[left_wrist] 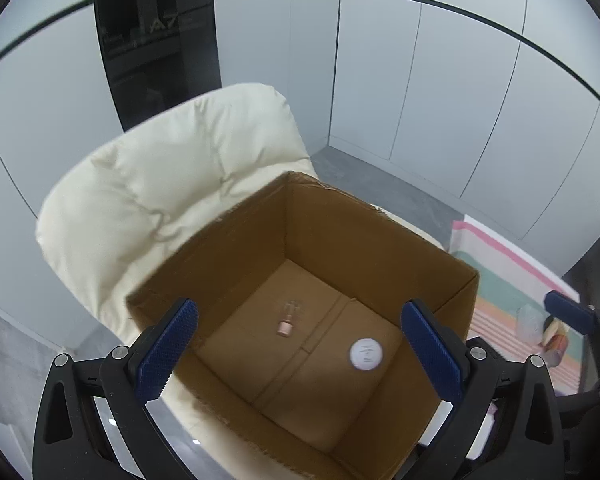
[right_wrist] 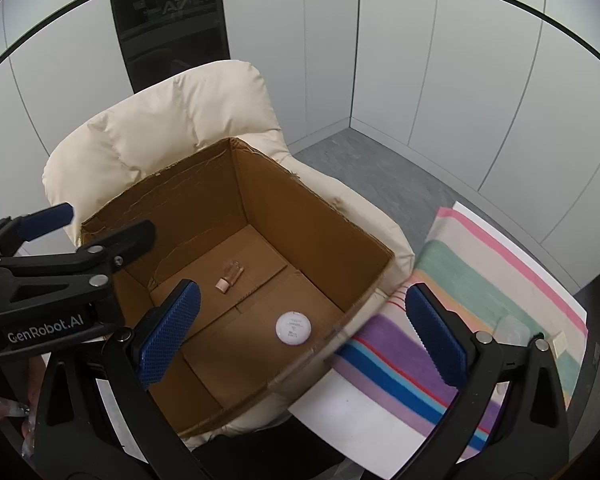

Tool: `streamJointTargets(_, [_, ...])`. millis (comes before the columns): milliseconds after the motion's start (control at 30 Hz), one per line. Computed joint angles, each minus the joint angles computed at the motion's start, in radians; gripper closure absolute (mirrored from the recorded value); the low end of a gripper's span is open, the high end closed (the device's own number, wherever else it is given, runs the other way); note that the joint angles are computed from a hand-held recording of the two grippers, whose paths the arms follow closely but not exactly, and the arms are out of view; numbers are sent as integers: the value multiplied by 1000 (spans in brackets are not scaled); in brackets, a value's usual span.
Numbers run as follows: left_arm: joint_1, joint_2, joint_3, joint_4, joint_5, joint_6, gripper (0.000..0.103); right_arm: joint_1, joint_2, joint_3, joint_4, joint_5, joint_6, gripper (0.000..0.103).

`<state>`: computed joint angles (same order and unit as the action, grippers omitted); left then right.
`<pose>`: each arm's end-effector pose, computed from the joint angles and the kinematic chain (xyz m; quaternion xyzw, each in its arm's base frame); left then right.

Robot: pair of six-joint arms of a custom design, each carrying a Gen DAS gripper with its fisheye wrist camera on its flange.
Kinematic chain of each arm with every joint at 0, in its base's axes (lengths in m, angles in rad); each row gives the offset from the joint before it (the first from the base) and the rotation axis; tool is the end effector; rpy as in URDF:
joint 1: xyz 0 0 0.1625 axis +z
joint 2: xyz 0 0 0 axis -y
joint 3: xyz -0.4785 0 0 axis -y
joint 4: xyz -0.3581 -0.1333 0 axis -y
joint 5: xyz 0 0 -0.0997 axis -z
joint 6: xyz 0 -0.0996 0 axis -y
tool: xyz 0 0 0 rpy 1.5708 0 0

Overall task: Organize objects
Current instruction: 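Withdraw both tools from the box back toward the striped cloth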

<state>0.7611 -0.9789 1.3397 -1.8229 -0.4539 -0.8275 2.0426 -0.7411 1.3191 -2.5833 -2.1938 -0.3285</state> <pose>-0.3506 -0.6416 0.3790 0.0212 0.8470 -0.3549 0.3951 0.4203 -0.6583 0.2585 0.3013 -0.8818 0.2261 0.2838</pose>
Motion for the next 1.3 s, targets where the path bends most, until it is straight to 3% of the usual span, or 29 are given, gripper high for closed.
streamJointTargets(233, [-44,-48,70,65,22,-91,1,6,-63,90,-21,-7,56,0])
streamJointTargets(900, [-186,-183,259,281,-90,-385,1,58,-290,398,-59,-55,189,0])
streamJointTargets(1133, [-230,-209,306,287,-157,-413,1,74,-355,486,-79,-29,189,0])
streamJointTargets(1300, [-244,-208,311,280,-154,-407,1,75,-372,512,-92,-43,197,0])
